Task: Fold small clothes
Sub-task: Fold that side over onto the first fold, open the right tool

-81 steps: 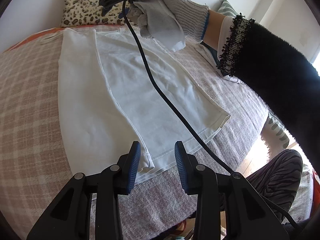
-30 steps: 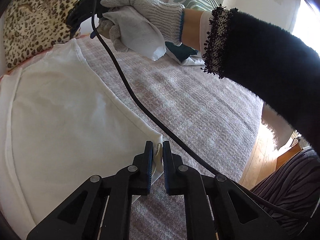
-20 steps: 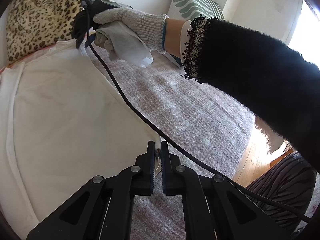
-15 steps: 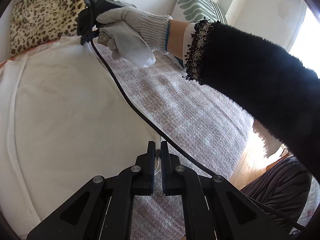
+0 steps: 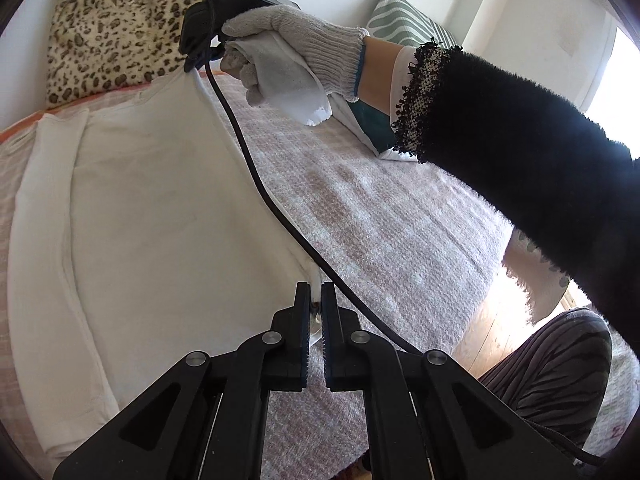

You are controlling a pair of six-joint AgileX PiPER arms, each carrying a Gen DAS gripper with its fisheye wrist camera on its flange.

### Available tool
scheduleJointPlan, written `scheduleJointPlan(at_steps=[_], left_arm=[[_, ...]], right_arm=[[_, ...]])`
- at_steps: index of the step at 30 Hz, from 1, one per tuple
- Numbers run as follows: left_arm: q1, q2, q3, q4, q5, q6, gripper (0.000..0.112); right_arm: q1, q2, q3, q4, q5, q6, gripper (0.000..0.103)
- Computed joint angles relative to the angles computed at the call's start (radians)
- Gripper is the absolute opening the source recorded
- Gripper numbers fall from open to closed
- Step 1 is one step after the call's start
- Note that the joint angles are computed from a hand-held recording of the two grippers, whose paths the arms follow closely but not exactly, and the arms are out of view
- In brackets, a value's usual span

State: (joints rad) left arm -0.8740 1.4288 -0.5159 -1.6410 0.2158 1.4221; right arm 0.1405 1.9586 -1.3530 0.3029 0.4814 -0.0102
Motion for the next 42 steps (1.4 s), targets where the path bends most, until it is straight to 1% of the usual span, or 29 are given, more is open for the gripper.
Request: scheduleJointPlan(at_steps=[2,5,8,11,15,18,19,24,30,33,35,38,41,42], left_arm=[[0.021,-0.031,0.021,0.017,0.006,-0.016,0.004],[0.074,-0.06,0.041,0.089,0.038,-0.073,0.004],[0.134,-0.079,0.065,0.117,0.066,-0.094,0.004],[0.19,-0.097,0.088,0.139,0.095,-0.108,0.004],[0.226,-0.124,0.108,0.174,0.102,-0.122,0.004],[0.26,-0.142,0.123,0.199,0.115,-0.139,0.004],[0.27,-0.148,0.128,0.205,0.117,-0.142,0.004],[0.342,-0.169,0.153,0.246,0.144,-0.16,0.004],[0.384,-0.147,0.17,0.247,0.147,-0.148,0.004],[0.408,-0.128,0.176,0.251,0.165,-0.148,0.004],[0.404,-0.129,0.177,0.253,0.164,-0.156,0.004],[0.387,-0.137,0.175,0.275,0.149,-0.18,0.004],[0.383,-0.13,0.165,0.325,0.15,-0.226,0.004],[0.381,-0.132,0.161,0.359,0.145,-0.261,0.006]], right_arm=[[0.02,-0.002,-0.021,-0.051,0.015,0.056,0.006],[0.054,0.004,-0.068,-0.123,0.052,0.135,0.006],[0.094,0.017,-0.119,-0.18,0.084,0.191,0.006],[0.133,0.046,-0.18,-0.228,0.118,0.245,0.006],[0.178,0.1,-0.282,-0.263,0.171,0.295,0.006],[0.211,0.145,-0.363,-0.287,0.215,0.317,0.006],[0.218,0.163,-0.402,-0.279,0.259,0.283,0.006],[0.276,0.237,-0.512,-0.326,0.315,0.311,0.006],[0.316,0.321,-0.608,-0.369,0.359,0.349,0.006],[0.327,0.364,-0.658,-0.381,0.388,0.355,0.006],[0.334,0.384,-0.682,-0.384,0.4,0.355,0.006],[0.344,0.409,-0.712,-0.391,0.418,0.353,0.006],[0.337,0.422,-0.73,-0.357,0.424,0.326,0.006],[0.336,0.421,-0.73,-0.351,0.424,0.321,0.006]])
